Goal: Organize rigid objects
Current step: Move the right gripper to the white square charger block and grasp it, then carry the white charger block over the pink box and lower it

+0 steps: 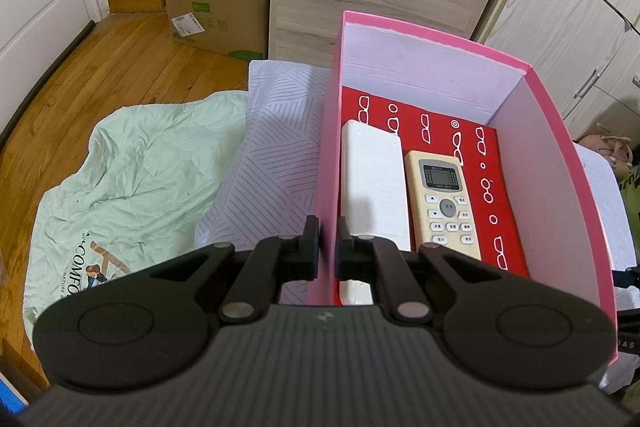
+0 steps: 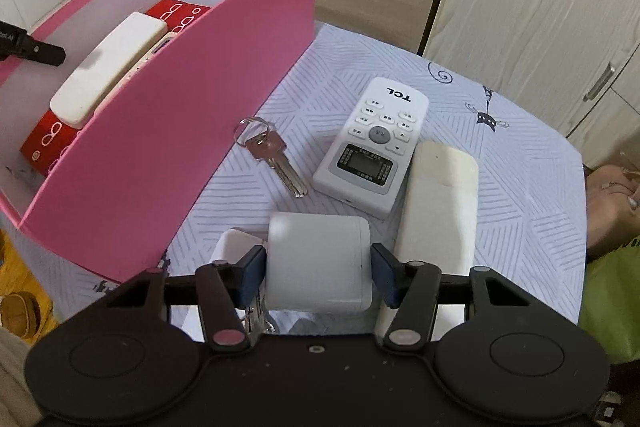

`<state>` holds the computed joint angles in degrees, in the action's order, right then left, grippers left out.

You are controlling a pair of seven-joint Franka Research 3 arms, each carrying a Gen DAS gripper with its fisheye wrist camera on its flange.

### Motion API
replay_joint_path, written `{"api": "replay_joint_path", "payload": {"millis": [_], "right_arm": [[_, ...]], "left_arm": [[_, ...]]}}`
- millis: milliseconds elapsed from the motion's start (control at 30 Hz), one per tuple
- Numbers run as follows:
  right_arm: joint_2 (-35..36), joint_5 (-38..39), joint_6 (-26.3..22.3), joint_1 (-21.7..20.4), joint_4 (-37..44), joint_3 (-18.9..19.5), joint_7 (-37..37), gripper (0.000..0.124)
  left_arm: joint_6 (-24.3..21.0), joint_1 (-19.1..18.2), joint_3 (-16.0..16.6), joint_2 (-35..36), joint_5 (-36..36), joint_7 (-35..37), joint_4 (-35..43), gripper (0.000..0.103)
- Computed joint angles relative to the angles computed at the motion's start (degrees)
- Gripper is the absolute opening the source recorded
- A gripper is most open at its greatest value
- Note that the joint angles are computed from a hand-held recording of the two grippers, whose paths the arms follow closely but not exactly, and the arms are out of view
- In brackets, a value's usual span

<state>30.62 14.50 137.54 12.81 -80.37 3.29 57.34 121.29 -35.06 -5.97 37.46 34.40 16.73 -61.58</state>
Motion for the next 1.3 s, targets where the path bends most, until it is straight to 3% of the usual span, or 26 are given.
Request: {"api": "replay_joint_path", "payload": {"millis": [100,267,467,667,800,1033,1200,1300], "right_arm": [[0.74,2.95,-2.71,-1.46,2.21,0.93,0.62,0.061],[-0.73,8.03,-2.99,-3.04,1.48,2.22,-0.21,0.061],[-4.28,13.05,2.98,-3.59,-1.37,3.28,-1.77,0.061],[-7.98,26.28,7.62,-5.62,-3.07,7.53,-8.68,0.062],[-8.05,34.06,1.00,-5.97,-1.05,9.02,-12.00,0.062],[-1.88,36.18,-15.43,-3.63,7.78,8.89,-2.91,0.062],[2.27,30.34,-15.39,0.58,11.31,7.48,1.43,0.062],[5.53,26.37,-17.67,1.68,14.96,6.90,5.57,0.061]], "left_arm": [[-0.03,0.01,0.00,-0.04,-0.02,-0.01,-0.04,0.006],[1.32,0.29,0.00,-1.17,0.14,-1.97,-2.07,0.007],[2.70,1.01,-0.42,-1.98,0.05,-2.26,-3.72,0.007],[2.83,0.87,-0.37,-1.54,0.42,-2.15,-3.35,0.007],[3.96,0.96,-0.41,-1.87,0.52,-2.32,-4.09,0.008],[9.63,2.55,-0.86,-4.84,0.64,-4.90,-9.92,0.010],[7.21,2.52,-1.20,-3.37,-0.39,-3.87,-7.04,0.010],[8.05,3.14,-1.37,-4.14,-1.69,-4.95,-8.28,0.010]]}}
